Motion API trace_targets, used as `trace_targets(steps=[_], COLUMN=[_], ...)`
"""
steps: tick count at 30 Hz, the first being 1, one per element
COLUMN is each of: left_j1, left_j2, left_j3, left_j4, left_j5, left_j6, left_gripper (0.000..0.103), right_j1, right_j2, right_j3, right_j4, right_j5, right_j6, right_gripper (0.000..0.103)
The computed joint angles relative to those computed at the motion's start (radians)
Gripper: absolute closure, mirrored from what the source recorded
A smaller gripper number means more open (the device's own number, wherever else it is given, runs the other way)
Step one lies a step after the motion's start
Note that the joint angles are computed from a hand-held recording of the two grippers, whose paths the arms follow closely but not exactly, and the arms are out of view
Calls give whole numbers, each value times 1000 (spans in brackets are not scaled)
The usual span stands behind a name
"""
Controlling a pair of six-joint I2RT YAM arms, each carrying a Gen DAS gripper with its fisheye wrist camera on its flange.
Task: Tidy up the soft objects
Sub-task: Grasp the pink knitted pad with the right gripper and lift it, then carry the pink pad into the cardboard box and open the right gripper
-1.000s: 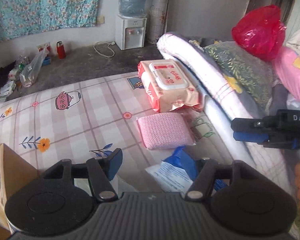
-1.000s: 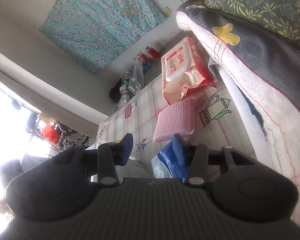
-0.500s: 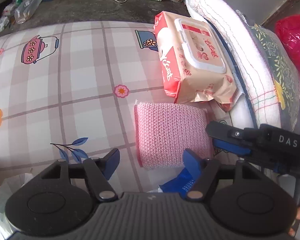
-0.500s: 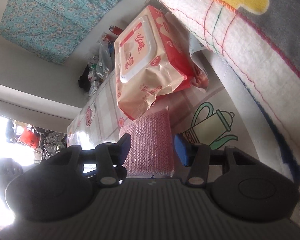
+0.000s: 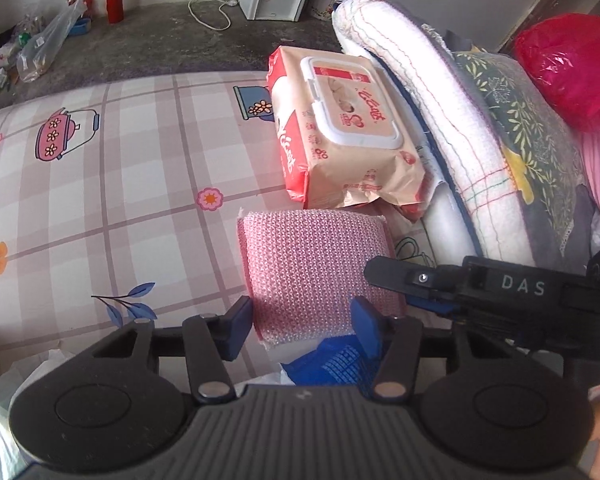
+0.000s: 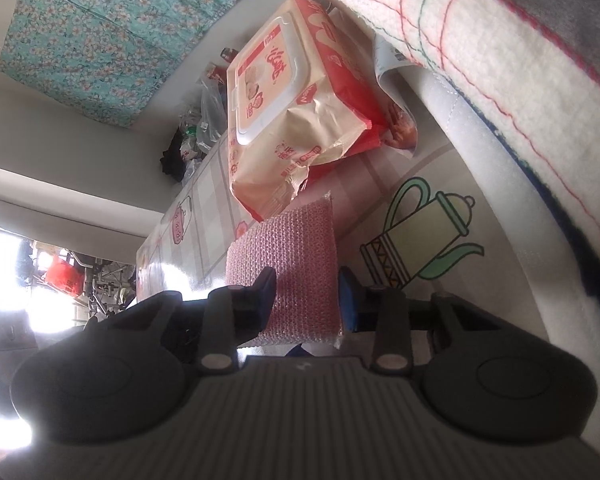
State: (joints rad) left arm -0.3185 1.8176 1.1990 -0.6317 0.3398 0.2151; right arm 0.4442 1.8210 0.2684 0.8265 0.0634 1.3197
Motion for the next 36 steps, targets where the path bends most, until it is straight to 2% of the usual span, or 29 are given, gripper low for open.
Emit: trace_targets(steps=[2, 5, 8, 12, 17, 21, 25, 27, 31, 34, 36], left_j1=[7, 30, 72, 191, 441, 707, 950, 1063, 1194, 1236, 1242], left_j2=[-62, -172, -283, -437, -528, -503, -405, -330, -184, -76, -6], left_j3=[-27, -53, -75, -81, -33, 42, 138, 197, 304, 376, 419], left_j4=[-9, -47, -95, -206, -388, -550, -683, -717, -703, -664, -621], left_j5=[13, 41, 83, 162, 283, 379, 435, 444, 427, 398, 369], left_j6=[17, 31, 65, 162, 329, 542, 714, 775, 789, 744, 697], left_gripper=[49, 49, 49, 49, 49, 49, 49, 49, 49, 49, 49], right_j1=[19, 65, 145, 282, 503, 596, 634, 653, 652, 638, 627], right_j2=[-66, -258, -482, -679, -690, -541, -360, -237, 2, 199, 353], right_j3=[-17, -22, 13, 118, 301, 483, 687, 844, 1143, 1401, 1633], right_j4=[-29, -193, -432, -709, -903, -923, -926, -959, -1027, -1105, -1208], right_j5=[26, 86, 179, 314, 484, 505, 454, 417, 306, 196, 128], right_j6=[6, -7, -19, -27, -18, -59, -123, -158, -236, -259, -270], right_gripper=[71, 71, 71, 71, 71, 71, 71, 71, 71, 71, 71])
